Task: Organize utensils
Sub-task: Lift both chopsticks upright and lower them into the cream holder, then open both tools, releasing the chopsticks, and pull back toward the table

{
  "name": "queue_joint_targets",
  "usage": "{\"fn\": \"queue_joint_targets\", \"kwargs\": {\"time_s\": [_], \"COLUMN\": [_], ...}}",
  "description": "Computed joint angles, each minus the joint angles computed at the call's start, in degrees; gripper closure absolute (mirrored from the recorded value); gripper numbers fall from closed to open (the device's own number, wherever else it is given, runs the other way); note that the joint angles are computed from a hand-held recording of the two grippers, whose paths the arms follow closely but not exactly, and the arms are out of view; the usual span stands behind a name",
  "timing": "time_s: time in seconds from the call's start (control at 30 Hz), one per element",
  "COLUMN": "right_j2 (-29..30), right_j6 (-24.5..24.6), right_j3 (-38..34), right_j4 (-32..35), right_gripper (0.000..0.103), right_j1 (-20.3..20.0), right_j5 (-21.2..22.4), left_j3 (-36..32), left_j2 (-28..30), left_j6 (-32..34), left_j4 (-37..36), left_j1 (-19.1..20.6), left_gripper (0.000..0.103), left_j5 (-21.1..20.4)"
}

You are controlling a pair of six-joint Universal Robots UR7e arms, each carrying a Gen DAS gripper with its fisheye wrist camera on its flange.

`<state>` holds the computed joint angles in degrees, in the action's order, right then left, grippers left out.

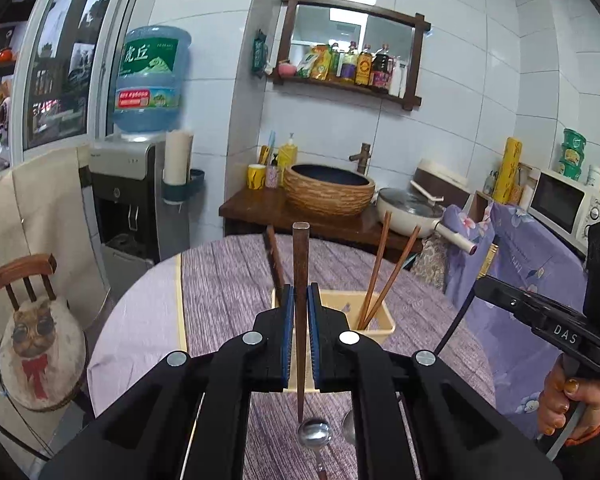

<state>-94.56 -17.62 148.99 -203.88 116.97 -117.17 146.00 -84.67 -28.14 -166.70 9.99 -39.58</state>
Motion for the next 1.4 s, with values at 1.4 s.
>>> {"fn": "queue_joint_targets", "kwargs": {"time_s": [1.4], "right_j2": [22.99], "right_j6": [-9.74], "right_j3": [-6.69], "right_j4": [-27.97], "right_gripper": [0.061], "right_j1": [-8.17], "right_j5": [-2.22], "left_j3": [-8.44], "left_j2": [20.36], "left_j6": [1.9], "left_j4": [-8.63], "left_j1": [10.83], "left_gripper": [0.092], "left_j5": [0.07]}}
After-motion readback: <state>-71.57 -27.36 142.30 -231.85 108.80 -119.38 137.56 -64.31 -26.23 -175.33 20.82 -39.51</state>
